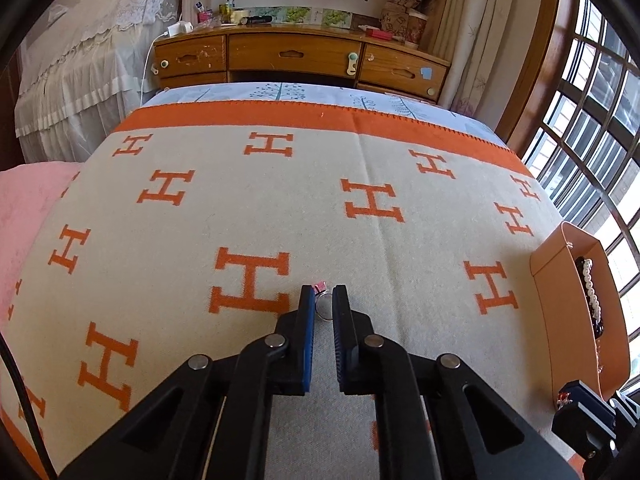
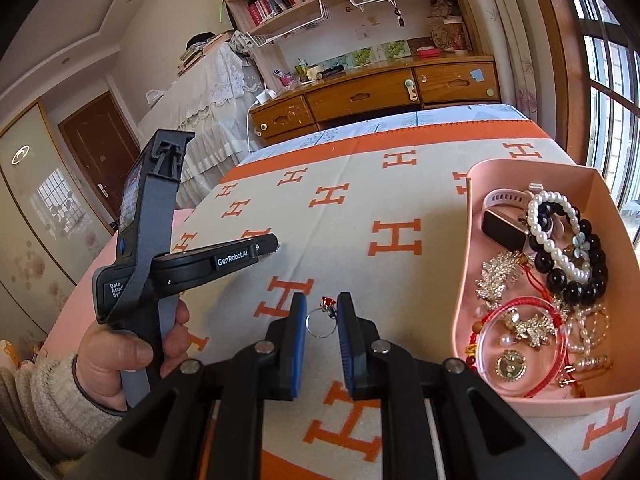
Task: Organize jewelry
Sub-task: 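Grasp the red-stone ring with the right tool while the left tool grasps the pink-stone ring, then carry both rings into the pink box and open both tools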
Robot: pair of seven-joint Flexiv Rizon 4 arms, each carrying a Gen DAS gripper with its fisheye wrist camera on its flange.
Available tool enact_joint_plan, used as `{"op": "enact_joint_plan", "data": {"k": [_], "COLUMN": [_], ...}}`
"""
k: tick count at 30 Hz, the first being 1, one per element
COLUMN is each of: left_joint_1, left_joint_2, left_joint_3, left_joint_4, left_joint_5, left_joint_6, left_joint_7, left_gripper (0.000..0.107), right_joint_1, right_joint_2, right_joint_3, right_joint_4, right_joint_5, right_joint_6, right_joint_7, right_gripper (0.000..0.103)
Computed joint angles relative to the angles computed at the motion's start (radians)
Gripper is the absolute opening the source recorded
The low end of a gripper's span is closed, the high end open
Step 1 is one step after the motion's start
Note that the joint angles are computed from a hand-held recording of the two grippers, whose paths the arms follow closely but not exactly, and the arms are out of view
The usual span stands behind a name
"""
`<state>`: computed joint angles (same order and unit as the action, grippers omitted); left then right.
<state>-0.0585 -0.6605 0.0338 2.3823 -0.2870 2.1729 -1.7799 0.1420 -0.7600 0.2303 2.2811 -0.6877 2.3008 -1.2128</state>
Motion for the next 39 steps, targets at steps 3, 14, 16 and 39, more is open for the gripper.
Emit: {"op": "enact_joint_plan", "data": {"k": [3, 14, 16, 39], "left_joint_1": [-0.046, -0.097, -0.129, 0.041], "left_joint_2": [0.007, 0.001, -0.014, 0.102], "left_joint_3": [0.026, 0.049, 0.071, -0.055], "left_joint_4": [0.01, -0.032, -0.045, 0.044], "left_joint_5": [-0.03, -0.124, -0.153, 0.079], "left_joint_6": [0.026, -0.08, -0.077, 0.076], "left_joint_7": [0.022, 0.079, 0.092, 0.025], "left_gripper": [0.006, 0.035, 0.035, 0.006], "right_joint_1": [-0.004, -0.012, -0.011, -0.037], "right_joint_2": [0.001, 0.006, 0.006, 0.029], "right_joint_3": [-0.003, -0.008, -0.009, -0.018], "right_joint_4": [0.003, 0.016, 0.016, 0.022], "right_joint_5": [0.004, -0.011, -0.013, -0.016], "right_joint_6": [0.017, 0.045, 0.045, 0.102], "right_joint_7": [-0.005, -0.001, 0.0, 0.036], "right_gripper": [0.015, 0.015, 0.015, 0.015]}}
